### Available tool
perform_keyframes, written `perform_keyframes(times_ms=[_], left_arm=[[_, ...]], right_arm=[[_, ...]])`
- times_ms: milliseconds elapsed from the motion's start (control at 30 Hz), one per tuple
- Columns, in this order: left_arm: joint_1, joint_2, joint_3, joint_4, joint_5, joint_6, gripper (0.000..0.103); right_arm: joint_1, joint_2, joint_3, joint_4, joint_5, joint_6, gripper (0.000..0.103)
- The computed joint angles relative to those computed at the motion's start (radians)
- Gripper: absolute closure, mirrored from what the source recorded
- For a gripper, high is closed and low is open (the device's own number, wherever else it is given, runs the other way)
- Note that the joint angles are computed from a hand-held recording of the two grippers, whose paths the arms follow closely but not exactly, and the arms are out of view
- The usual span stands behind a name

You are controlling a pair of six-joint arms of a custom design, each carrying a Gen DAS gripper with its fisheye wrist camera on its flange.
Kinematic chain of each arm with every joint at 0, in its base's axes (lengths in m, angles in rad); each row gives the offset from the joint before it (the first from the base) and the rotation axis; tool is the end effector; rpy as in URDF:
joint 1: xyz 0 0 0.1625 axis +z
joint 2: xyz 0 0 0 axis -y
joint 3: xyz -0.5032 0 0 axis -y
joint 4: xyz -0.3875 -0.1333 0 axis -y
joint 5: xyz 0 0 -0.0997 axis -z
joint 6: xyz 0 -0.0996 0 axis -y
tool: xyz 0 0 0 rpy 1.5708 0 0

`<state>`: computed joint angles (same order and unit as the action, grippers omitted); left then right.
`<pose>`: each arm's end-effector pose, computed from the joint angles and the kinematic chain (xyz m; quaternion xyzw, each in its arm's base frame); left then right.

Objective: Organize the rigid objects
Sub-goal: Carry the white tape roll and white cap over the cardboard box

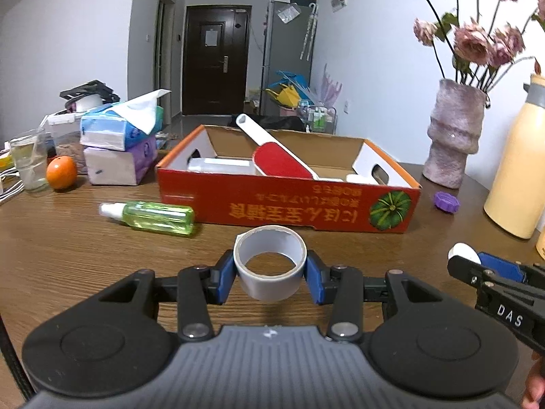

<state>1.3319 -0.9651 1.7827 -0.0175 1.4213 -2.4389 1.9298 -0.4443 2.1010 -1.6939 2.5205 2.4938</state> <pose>0.0141 -0.5681 0.1534 0.3941 0.8363 -0.3489 0.1535 0.2186 -0.4336 -0.1048 0.0093 -0.6994 0.5882 0.4061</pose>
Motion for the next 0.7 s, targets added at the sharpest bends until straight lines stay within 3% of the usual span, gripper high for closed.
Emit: perform_keyframes(times_ms=[700], left_arm=[[0.002,-0.011,-0.055,0.006,0.034,-0.035,0.059]], right_arm=[[0.02,0.041,-0.101,-0.041,-0.013,-0.065,0.065]])
